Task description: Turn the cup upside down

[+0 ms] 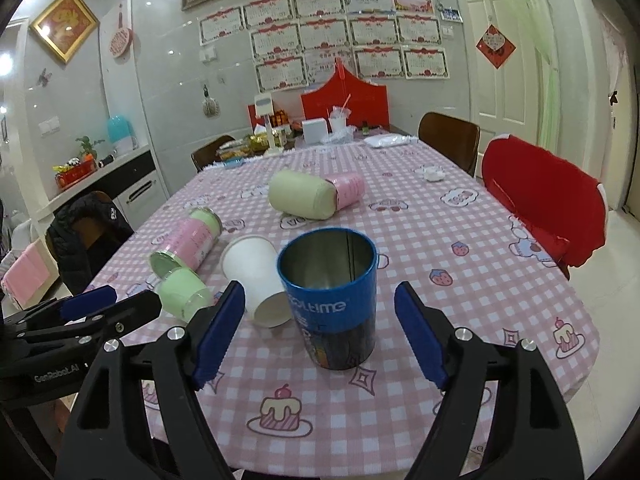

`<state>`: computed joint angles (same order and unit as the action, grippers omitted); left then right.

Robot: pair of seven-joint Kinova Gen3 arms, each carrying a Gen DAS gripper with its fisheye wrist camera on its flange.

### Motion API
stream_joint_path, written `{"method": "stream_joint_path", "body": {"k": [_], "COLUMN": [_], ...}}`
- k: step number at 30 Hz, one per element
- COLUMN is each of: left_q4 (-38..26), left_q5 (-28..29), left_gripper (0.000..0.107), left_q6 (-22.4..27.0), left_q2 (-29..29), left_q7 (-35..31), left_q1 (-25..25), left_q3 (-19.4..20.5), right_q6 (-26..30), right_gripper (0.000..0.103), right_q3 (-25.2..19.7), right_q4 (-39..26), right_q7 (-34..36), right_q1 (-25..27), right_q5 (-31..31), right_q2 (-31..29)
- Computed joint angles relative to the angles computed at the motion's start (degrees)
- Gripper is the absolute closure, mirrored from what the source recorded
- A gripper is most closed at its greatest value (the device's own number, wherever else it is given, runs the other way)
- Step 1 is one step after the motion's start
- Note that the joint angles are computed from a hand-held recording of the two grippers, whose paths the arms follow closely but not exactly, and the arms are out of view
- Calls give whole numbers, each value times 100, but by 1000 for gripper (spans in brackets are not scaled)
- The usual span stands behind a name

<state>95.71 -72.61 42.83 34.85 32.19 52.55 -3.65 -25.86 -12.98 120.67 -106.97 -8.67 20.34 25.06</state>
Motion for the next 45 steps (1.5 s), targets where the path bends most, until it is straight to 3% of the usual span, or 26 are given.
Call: {"method": "stream_joint_path", "body": {"k": [14, 23, 34, 45], "left_q4": [-236, -598, -887, -889], "left_q5": [-492, -754, -933, -1042], "left_gripper": [29, 29, 29, 29], "left_q6": [1970, 3239, 4043, 4141], "left_q2": [15, 303, 570, 647], "left_q7": [149, 31, 25, 148], "left_q1": [818, 1285, 1568, 1602], "left_q3": [348, 424, 404, 386], "right_q6": [-1662, -2639, -3548, -3913], "right_gripper": [19, 10, 8, 8], "right_q3": [326, 550, 618, 628], "right_q4": [1236, 1771, 2093, 2181], "right_q7": [63, 538, 928, 1123], "right_q1": [82, -86, -140, -226], "right_q5": [158, -202, -454, -731], "right_q2": [-667, -842, -649, -485]}}
